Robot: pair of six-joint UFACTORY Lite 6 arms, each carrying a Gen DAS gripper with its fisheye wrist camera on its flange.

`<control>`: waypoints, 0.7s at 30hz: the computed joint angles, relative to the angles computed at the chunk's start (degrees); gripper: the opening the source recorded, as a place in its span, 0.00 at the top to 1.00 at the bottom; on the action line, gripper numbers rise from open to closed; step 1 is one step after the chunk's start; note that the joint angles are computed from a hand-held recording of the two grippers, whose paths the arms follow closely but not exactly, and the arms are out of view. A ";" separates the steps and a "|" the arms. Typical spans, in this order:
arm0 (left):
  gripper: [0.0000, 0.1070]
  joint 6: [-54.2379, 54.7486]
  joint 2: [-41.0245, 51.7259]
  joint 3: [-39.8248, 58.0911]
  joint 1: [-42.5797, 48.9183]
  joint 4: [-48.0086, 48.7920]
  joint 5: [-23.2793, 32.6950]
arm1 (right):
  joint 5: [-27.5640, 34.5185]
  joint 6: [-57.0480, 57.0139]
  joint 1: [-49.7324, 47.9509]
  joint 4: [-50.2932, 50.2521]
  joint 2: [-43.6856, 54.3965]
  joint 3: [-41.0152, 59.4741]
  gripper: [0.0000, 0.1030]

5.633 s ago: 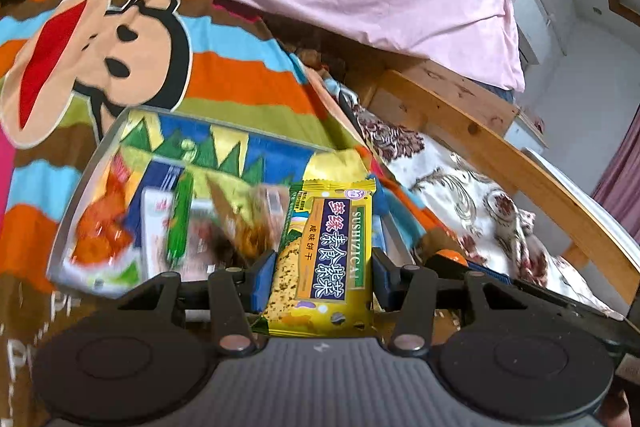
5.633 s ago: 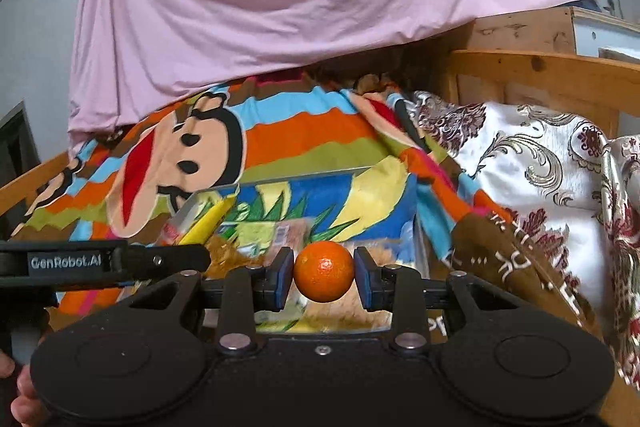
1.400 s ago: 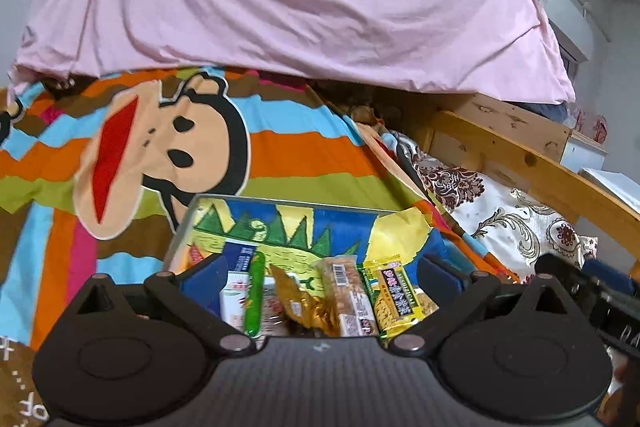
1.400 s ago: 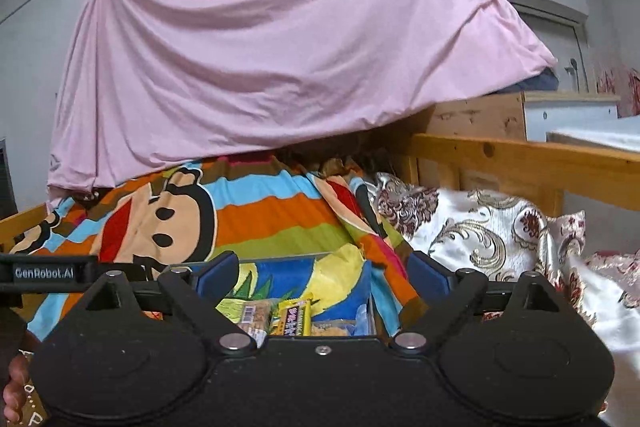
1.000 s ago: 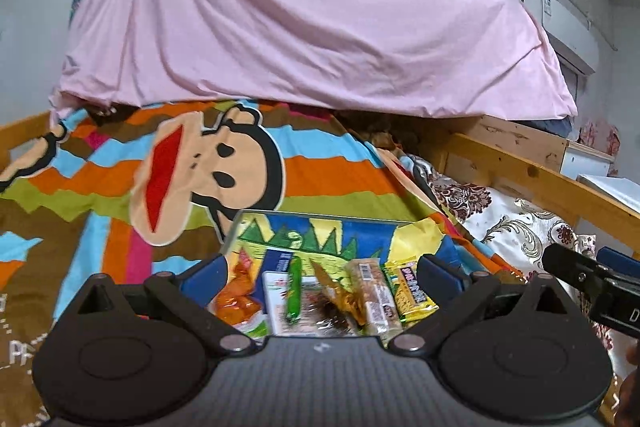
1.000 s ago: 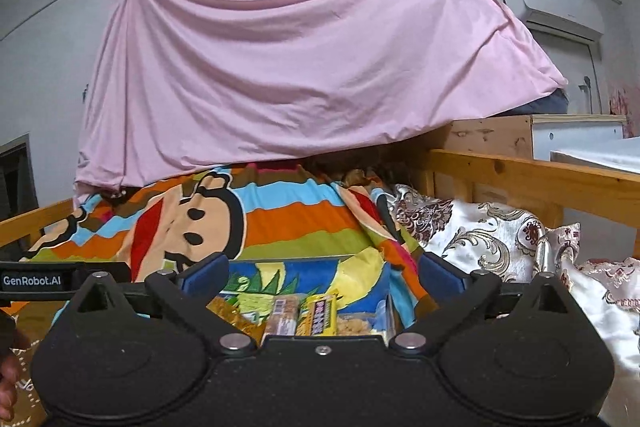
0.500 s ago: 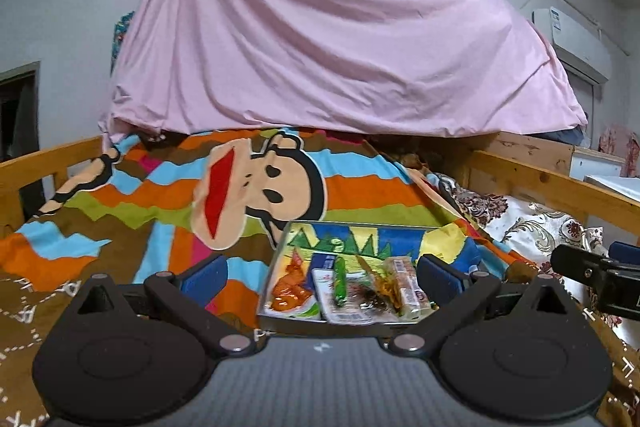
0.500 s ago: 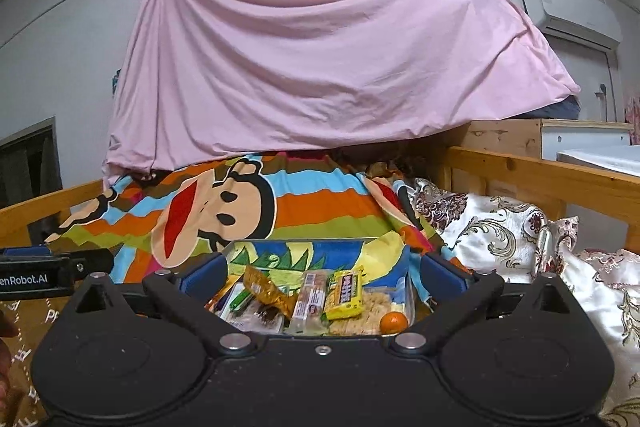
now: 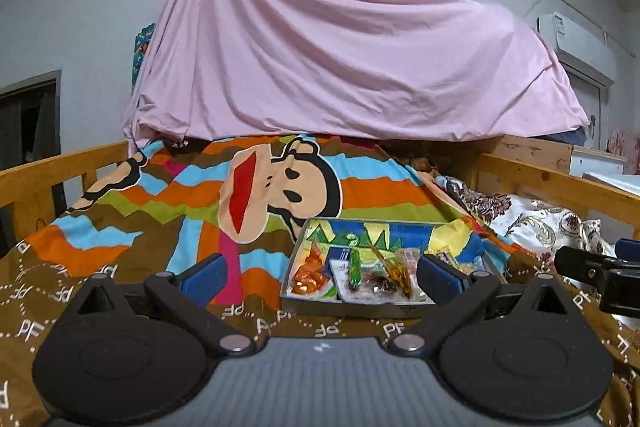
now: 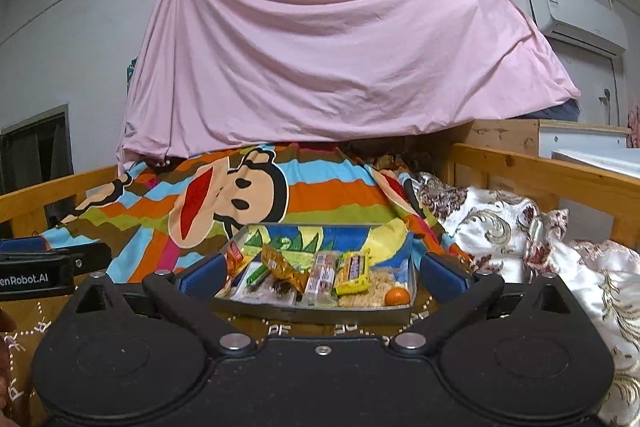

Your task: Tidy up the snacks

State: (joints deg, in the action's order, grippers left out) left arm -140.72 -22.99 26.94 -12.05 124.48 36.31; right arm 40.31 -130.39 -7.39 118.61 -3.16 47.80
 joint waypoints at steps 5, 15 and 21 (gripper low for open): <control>0.04 3.55 -3.43 -4.28 -3.55 -6.15 3.29 | -1.00 1.34 -1.01 -1.66 -2.32 -2.64 0.01; 0.04 8.86 -9.91 -8.85 -6.12 -14.76 3.30 | -1.36 3.85 -3.35 -4.99 -6.09 -6.32 0.01; 0.04 13.46 -13.18 -10.71 -9.73 -19.98 4.88 | -1.15 5.41 -4.84 -8.16 -9.52 -9.10 0.01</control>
